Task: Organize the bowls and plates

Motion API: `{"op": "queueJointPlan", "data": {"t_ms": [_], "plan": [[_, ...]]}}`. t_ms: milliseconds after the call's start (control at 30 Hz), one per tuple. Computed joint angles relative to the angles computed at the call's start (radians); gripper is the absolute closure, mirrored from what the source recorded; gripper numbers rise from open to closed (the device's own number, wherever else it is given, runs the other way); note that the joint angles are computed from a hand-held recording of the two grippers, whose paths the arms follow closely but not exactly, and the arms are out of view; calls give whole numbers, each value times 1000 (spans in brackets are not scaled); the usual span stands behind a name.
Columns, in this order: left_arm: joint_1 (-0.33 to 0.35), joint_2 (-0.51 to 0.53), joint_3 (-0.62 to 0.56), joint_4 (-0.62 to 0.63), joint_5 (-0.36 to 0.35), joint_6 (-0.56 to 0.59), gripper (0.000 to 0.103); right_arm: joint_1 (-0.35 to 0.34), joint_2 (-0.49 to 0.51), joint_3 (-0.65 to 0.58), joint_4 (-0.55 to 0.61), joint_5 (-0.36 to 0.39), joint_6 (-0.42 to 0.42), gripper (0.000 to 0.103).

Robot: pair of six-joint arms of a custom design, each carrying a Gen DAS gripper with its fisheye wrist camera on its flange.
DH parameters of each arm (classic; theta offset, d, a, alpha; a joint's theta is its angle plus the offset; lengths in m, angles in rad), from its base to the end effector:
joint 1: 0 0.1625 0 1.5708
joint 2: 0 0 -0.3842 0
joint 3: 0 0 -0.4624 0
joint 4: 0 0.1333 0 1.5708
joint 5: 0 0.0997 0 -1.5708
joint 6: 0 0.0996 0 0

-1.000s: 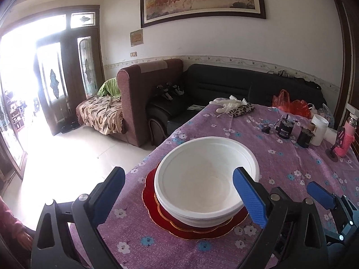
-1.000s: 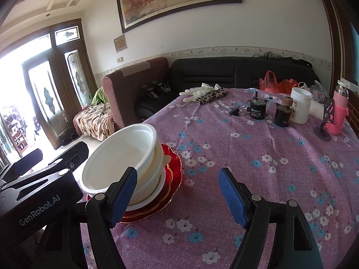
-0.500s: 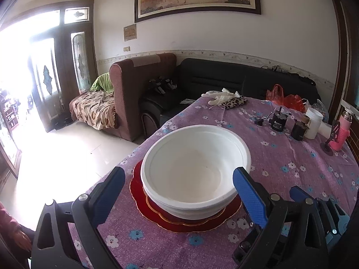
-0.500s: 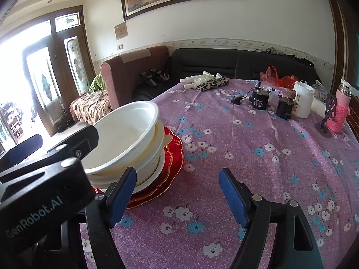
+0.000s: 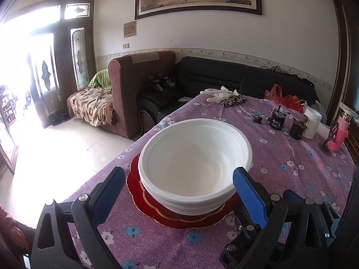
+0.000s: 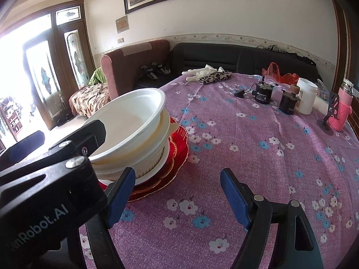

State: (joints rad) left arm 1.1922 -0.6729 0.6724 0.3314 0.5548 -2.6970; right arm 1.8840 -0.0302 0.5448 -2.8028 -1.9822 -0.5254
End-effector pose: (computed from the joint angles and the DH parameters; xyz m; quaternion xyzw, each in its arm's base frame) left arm -0.0858 -0.8054 0.2908 0.0255 0.7648 -0.4943 0.4124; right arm 0.3729 -0.8480 -0.0567 0.3077 -0.8664 0.3215 0.2266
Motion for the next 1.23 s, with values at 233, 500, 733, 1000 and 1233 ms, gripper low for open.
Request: {"op": "queueJointPlan", "data": {"t_ms": [233,500,733,1000,1233], "plan": [[2,-37,66,-78,11,17,6,0,6,-5,4,0,3,20],[-2,-79,140,-170,10,58,6,-1,9,-6,0,1,2,19],[-31,-251,451,-653,9,324,0,-1,-2,22,-40,1,-7,18],[-36,-254,446,-604,13,295,0,1,-32,82,-86,2,-16,18],[-35,-96,187,-191,27,97,0,-8,-81,143,-102,-23,-19,18]]}}
